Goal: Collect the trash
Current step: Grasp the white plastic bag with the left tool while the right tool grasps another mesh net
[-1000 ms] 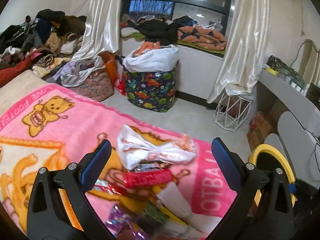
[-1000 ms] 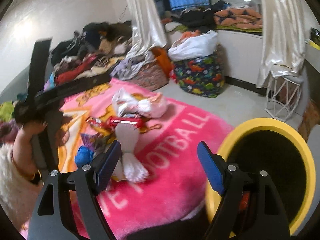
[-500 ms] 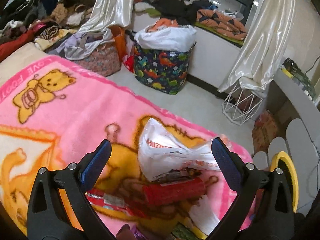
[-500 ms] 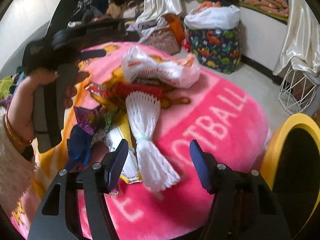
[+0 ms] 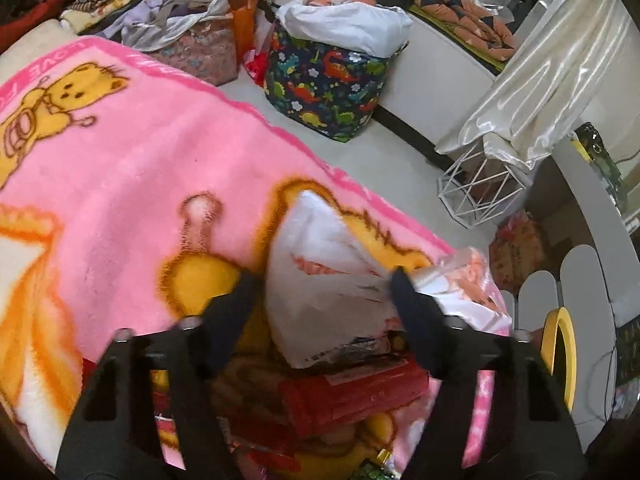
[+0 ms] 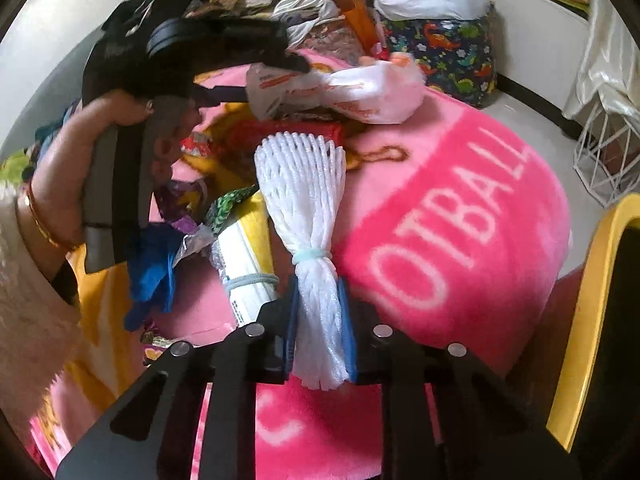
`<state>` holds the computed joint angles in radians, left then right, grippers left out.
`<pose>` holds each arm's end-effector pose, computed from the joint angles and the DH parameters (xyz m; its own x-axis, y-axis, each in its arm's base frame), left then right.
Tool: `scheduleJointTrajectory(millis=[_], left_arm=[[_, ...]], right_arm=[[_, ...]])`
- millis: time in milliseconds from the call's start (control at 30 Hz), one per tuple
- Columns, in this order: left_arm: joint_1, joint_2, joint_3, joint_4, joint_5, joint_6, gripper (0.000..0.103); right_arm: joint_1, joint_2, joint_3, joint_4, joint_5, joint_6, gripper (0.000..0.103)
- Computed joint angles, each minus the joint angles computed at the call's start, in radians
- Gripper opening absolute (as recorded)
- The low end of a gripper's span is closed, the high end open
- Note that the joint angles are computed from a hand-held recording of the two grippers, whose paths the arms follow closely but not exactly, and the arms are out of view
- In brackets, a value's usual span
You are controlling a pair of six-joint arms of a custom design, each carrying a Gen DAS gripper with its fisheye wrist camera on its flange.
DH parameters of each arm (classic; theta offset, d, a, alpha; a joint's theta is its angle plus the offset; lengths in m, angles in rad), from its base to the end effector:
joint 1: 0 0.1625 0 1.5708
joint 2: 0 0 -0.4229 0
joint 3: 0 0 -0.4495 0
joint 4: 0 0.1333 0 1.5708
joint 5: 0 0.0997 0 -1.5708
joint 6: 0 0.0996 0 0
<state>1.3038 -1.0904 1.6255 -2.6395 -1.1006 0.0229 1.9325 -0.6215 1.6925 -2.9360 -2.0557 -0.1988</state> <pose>-0.0160 -0.7349 0.2826 -0.9152 0.0319 -0.4016 0.2482 0.8300 -0.4996 0.3220 -0.6055 -0.0412 -0.7912 -0.3598 0.4946 -0.5049 0.8406 -0.1962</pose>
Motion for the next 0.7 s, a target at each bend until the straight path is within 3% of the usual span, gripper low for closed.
scheduleJointTrajectory(millis=[100,200,500,700], left_arm=[[-0.015,-0.012,0.029,-0.039,0.033,0.027,0.043],[-0.024,-0.035,0.064,-0.085,0.032,0.028,0.023],[-0.061,-0.129,0.173,-0.240,0.019,0.028,0.019],[-0.119,-0.193,0.264,-0.339,0.082,0.057,0.018]], right_arm=[[-0.005,-0.022,0.026,-0.032,0.014,0.014,0.017],[-0.009,-0.042,0.051,-0.071,0.032,0.019,0.017],[-0.001,-0.094,0.126,-0.149,0.056,0.011,0.016],[0.028,-0.119,0.175,-0.243,0.050,-0.064,0.016]])
